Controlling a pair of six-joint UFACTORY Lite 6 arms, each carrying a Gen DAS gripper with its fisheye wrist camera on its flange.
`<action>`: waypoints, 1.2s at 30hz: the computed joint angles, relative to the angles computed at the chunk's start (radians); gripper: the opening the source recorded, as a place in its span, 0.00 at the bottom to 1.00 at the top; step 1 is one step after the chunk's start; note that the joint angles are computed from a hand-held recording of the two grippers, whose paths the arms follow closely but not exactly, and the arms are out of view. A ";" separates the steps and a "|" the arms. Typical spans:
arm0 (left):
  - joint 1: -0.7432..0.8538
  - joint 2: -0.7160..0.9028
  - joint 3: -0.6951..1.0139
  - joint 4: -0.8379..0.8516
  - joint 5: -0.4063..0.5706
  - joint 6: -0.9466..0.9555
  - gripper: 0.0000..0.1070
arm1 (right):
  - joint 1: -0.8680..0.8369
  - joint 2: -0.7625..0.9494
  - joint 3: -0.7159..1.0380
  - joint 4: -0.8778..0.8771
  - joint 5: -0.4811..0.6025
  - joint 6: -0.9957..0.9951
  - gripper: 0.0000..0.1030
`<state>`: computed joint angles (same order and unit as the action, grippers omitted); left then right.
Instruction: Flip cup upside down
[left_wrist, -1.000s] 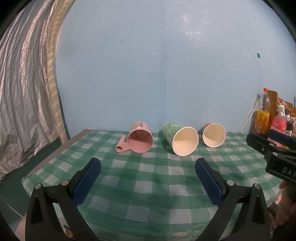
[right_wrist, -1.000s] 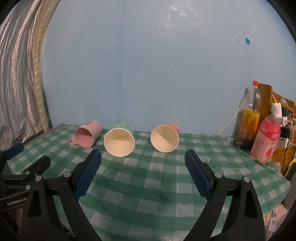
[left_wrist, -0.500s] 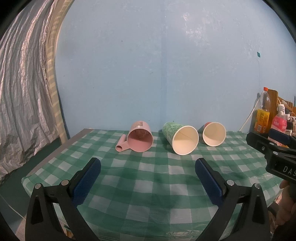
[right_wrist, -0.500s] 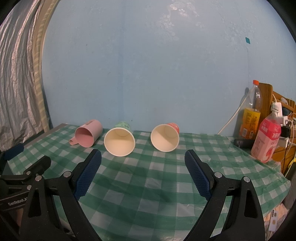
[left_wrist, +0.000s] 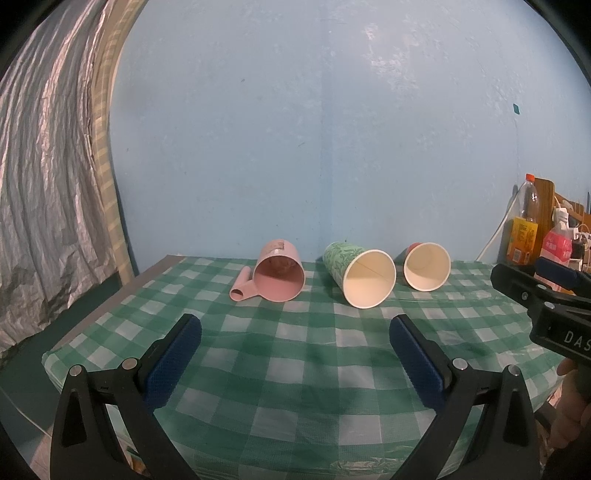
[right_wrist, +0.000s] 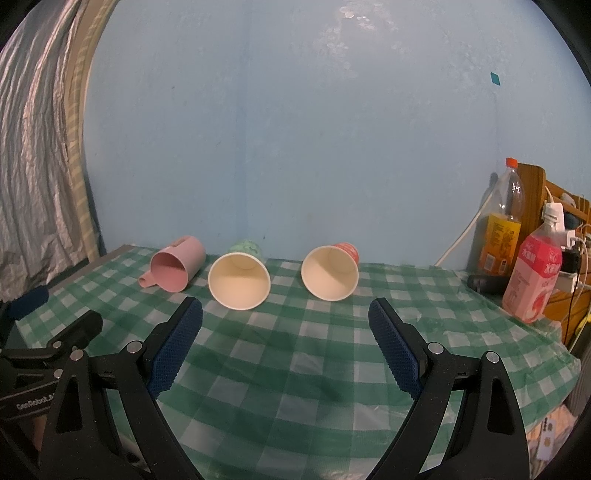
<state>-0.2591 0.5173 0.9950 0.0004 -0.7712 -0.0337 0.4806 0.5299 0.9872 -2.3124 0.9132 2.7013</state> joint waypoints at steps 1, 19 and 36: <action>0.000 0.000 0.000 -0.001 0.000 0.001 0.96 | -0.004 -0.004 -0.003 -0.005 -0.003 0.002 0.88; -0.005 0.011 0.015 -0.001 0.019 0.006 0.96 | -0.008 -0.003 -0.001 -0.005 -0.015 0.000 0.88; 0.073 0.161 0.394 0.373 0.425 -0.332 0.96 | -0.122 0.062 0.205 -0.152 -0.347 0.014 0.88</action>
<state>-0.1856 0.6780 1.3892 0.3736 -0.3458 -0.3660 0.3586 0.5922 1.1918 -2.4643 0.5658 2.7155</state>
